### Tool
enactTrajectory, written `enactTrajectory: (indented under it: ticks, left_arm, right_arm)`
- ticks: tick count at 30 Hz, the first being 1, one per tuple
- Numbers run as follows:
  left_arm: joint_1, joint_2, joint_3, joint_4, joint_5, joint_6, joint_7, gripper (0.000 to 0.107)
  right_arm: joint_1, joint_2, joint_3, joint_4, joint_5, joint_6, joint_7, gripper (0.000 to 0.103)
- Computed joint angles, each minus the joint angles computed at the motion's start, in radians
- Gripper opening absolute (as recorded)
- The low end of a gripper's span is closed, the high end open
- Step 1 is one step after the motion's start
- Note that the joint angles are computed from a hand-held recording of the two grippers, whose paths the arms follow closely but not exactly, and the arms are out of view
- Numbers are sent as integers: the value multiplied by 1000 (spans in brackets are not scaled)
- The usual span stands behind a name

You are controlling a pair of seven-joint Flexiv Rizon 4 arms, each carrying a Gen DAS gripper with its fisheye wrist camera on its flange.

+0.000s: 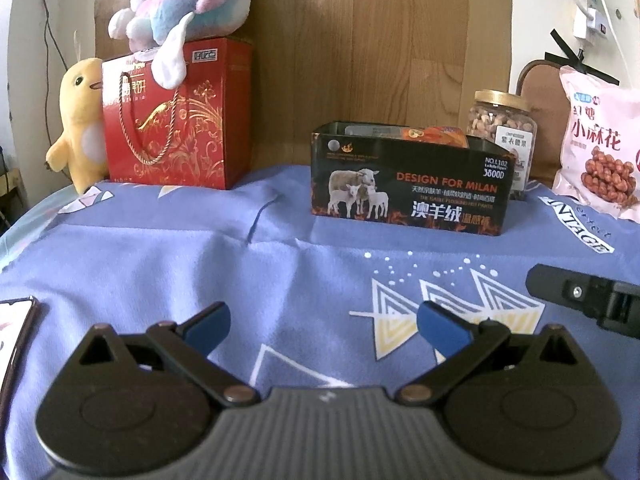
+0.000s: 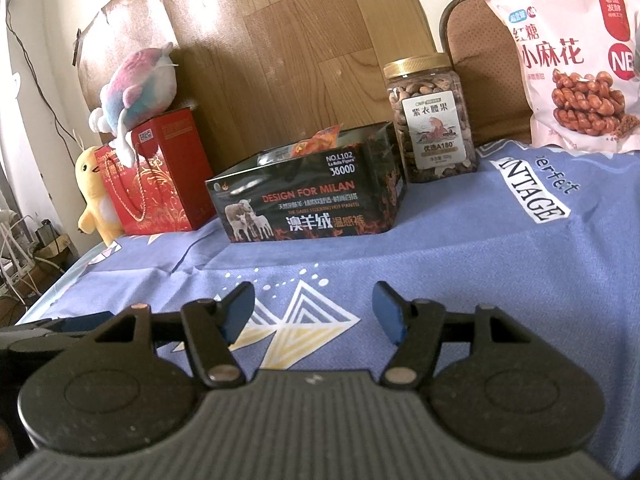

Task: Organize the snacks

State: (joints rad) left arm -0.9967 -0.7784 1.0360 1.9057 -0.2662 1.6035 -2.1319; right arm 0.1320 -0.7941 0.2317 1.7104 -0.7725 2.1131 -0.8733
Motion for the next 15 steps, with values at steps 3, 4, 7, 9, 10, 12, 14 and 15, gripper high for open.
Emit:
enactTrajectory:
  ticks: [3, 4, 7, 9, 10, 12, 14, 15]
  left_arm:
    - [0, -1, 1, -3, 4, -3, 1, 103]
    - [0, -2, 2, -4, 6, -5, 1, 103]
    - [1, -1, 2, -5, 10, -5, -2, 103]
    - [0, -1, 3, -5, 12, -5, -4, 103]
    - [-1, -2, 4, -5, 13, -4, -5, 103]
    - [-3, -5, 7, -5, 14, -1, -7, 103]
    - [-11, -12, 17, -3, 12, 4, -8, 103]
    - [-17, -17, 23, -3, 9, 4, -8, 103]
  right_arm:
    - [0, 0, 0, -1, -2, 0, 2, 68]
    - [0, 0, -1, -1, -2, 0, 2, 68]
    - [-2, 0, 0, -1, -6, 0, 4, 68]
    - [-3, -1, 0, -2, -8, 0, 5, 68]
    - [-3, -1, 0, -2, -10, 0, 6, 68]
    - [-4, -2, 0, -3, -12, 0, 8, 68]
    - [-6, -3, 2, -5, -16, 0, 10, 68]
    - [-6, -3, 1, -5, -17, 1, 11, 68]
